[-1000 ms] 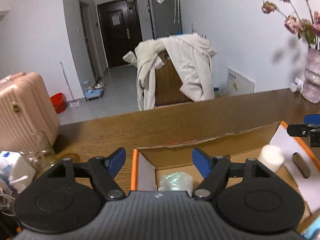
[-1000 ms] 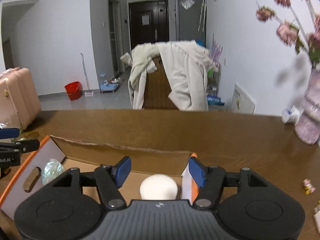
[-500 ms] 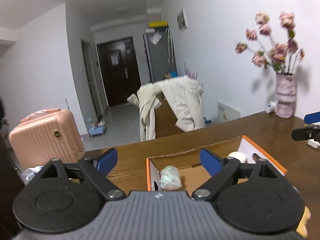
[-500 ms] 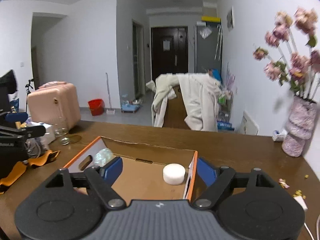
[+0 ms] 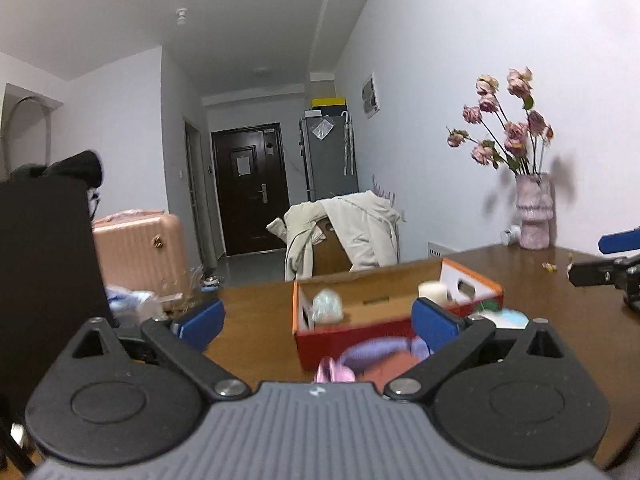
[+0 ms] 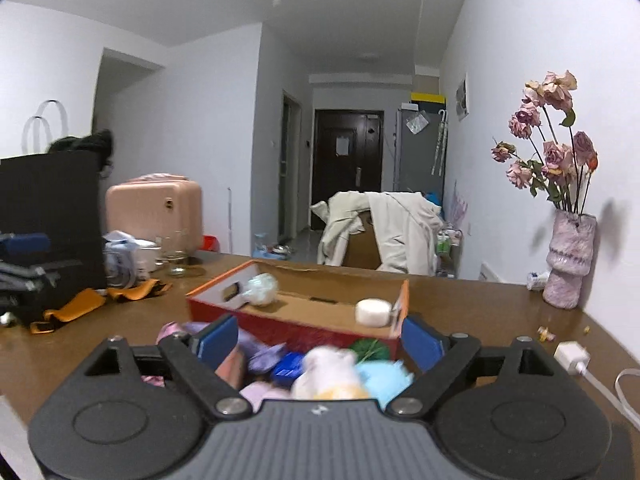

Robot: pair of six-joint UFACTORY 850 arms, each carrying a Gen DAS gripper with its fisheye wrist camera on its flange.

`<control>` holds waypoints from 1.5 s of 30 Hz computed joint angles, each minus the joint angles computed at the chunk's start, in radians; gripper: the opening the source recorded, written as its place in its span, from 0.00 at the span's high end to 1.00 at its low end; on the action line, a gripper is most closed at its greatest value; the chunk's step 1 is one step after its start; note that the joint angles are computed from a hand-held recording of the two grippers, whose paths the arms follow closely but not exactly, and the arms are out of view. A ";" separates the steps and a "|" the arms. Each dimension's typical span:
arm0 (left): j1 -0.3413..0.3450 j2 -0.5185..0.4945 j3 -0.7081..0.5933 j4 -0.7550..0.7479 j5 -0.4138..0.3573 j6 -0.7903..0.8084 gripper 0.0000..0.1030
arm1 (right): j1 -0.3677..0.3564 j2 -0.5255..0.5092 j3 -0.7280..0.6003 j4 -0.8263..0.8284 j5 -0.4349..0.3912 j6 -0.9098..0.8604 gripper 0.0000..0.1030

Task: Organize soft objects
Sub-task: 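Withdraw both tools from the box back toward the table, then grasp a pink satin scrunchie with the right tool while the left tool grasps another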

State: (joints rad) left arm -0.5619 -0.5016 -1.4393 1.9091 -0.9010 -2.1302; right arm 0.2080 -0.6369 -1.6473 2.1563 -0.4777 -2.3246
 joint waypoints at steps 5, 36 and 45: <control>-0.065 0.057 0.153 -0.016 -0.059 -0.110 0.00 | 0.022 0.128 0.273 0.224 -0.097 -0.246 0.13; 0.040 0.057 0.221 -0.139 -0.062 -0.165 0.00 | 0.228 -0.220 -0.223 -0.465 0.076 0.399 0.37; 0.078 0.026 0.164 -0.126 -0.028 -0.128 0.00 | 0.241 -0.294 -0.337 -0.771 0.092 0.627 0.88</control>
State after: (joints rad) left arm -0.4841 -0.4753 -1.2755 1.7832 -0.9287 -2.2586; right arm 0.4489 -0.9313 -1.9847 1.3853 -0.3860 -1.6978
